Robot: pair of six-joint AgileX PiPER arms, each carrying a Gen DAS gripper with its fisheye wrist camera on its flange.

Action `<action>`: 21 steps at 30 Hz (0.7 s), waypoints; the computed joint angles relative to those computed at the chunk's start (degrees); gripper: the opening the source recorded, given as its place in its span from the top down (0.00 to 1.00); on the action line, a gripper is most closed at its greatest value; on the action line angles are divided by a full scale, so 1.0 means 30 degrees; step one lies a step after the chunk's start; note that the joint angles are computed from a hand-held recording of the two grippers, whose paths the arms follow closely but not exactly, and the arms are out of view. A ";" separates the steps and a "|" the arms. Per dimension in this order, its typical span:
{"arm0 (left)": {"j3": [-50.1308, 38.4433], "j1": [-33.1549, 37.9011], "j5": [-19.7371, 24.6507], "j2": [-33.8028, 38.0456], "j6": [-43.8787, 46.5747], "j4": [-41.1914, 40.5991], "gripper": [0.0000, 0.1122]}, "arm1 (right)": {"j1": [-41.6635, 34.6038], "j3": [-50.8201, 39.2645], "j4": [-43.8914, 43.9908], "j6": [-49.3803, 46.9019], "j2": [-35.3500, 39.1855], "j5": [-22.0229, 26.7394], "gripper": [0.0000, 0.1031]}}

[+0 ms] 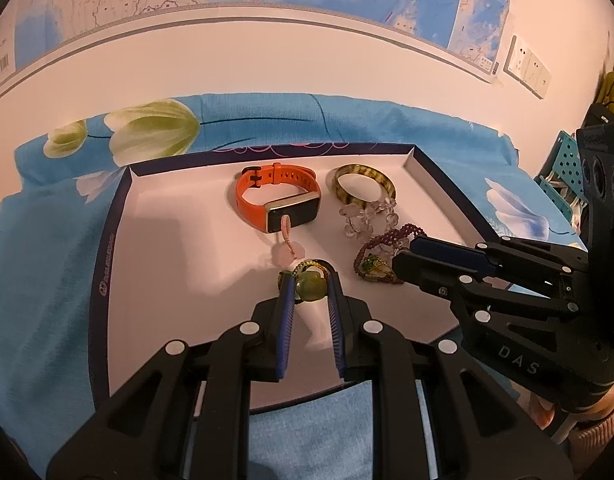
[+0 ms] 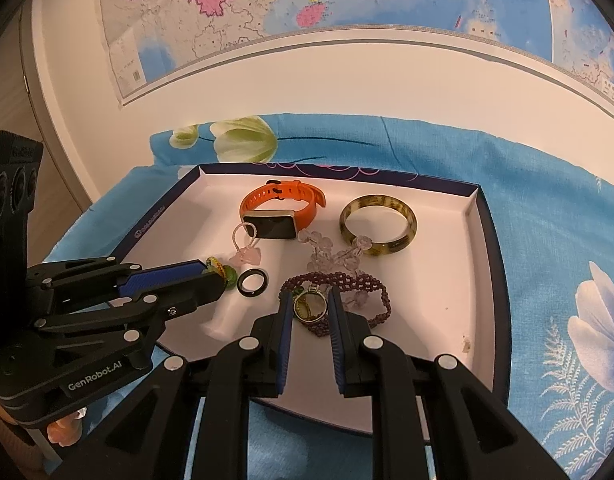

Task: Organize jewelry
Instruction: 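Open the left gripper while the right gripper opens, releasing both rings in the box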

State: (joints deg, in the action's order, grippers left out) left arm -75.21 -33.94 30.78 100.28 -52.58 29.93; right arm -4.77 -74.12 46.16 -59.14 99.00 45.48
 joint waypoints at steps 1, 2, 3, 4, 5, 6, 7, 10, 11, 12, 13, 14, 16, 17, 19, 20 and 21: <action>-0.0034 0.0030 0.0003 0.0030 0.0084 -0.0104 0.85 | 0.0020 0.0009 -0.0041 0.0039 -0.0006 -0.0023 0.84; -0.0053 0.0059 -0.0007 0.0059 0.0106 -0.0163 0.85 | 0.0037 -0.0005 -0.0081 0.0094 0.0017 -0.0040 0.84; -0.0058 0.0092 0.0009 0.0076 0.0130 -0.0222 0.85 | 0.0073 0.0008 -0.0154 0.0161 0.0016 -0.0115 0.84; -0.0074 0.0120 0.0019 0.0096 0.0162 -0.0293 0.85 | 0.0098 0.0001 -0.0219 0.0217 0.0042 -0.0143 0.84; -0.0106 0.0137 0.0038 0.0127 0.0164 -0.0339 0.85 | 0.0116 -0.0002 -0.0243 0.0237 0.0059 -0.0173 0.84; -0.0121 0.0147 0.0072 0.0143 0.0136 -0.0327 0.85 | 0.0142 0.0012 -0.0291 0.0280 0.0065 -0.0227 0.84; -0.0123 0.0160 0.0090 0.0154 0.0116 -0.0334 0.84 | 0.0186 -0.0002 -0.0340 0.0338 0.0088 -0.0284 0.84; -0.0116 0.0180 0.0073 0.0169 0.0133 -0.0352 0.84 | 0.0241 -0.0025 -0.0342 0.0376 0.0129 -0.0369 0.84; -0.0112 0.0191 0.0063 0.0167 0.0171 -0.0392 0.84 | 0.0253 -0.0008 -0.0354 0.0366 0.0122 -0.0412 0.84; -0.0101 0.0192 0.0056 0.0159 0.0169 -0.0390 0.84 | 0.0247 0.0021 -0.0333 0.0356 0.0111 -0.0446 0.84; -0.0073 0.0189 0.0040 0.0144 0.0123 -0.0332 0.84 | 0.0226 0.0041 -0.0293 0.0340 0.0105 -0.0435 0.84; -0.0084 0.0185 0.0050 0.0148 0.0073 -0.0299 0.84 | 0.0200 0.0064 -0.0242 0.0290 0.0094 -0.0413 0.84; -0.0015 0.0180 0.0004 0.0118 -0.0116 -0.0148 0.81 | 0.0146 0.0179 -0.0165 0.0187 0.0014 -0.0413 0.84; 0.0055 0.0172 -0.0046 0.0070 -0.0241 -0.0019 0.80 | 0.0144 0.0191 -0.0160 0.0190 0.0000 -0.0407 0.84; 0.0208 0.0118 -0.0102 -0.0049 -0.0453 0.0202 0.76 | 0.0117 0.0224 -0.0112 0.0194 -0.0038 -0.0335 0.83; 0.0279 0.0066 -0.0101 -0.0110 -0.0639 0.0397 0.73 | 0.0085 0.0238 -0.0055 0.0138 -0.0053 -0.0300 0.83; 0.0364 -0.0016 -0.0092 -0.0184 -0.0853 0.0652 0.71 | 0.0049 0.0322 0.0037 0.0041 -0.0121 -0.0328 0.81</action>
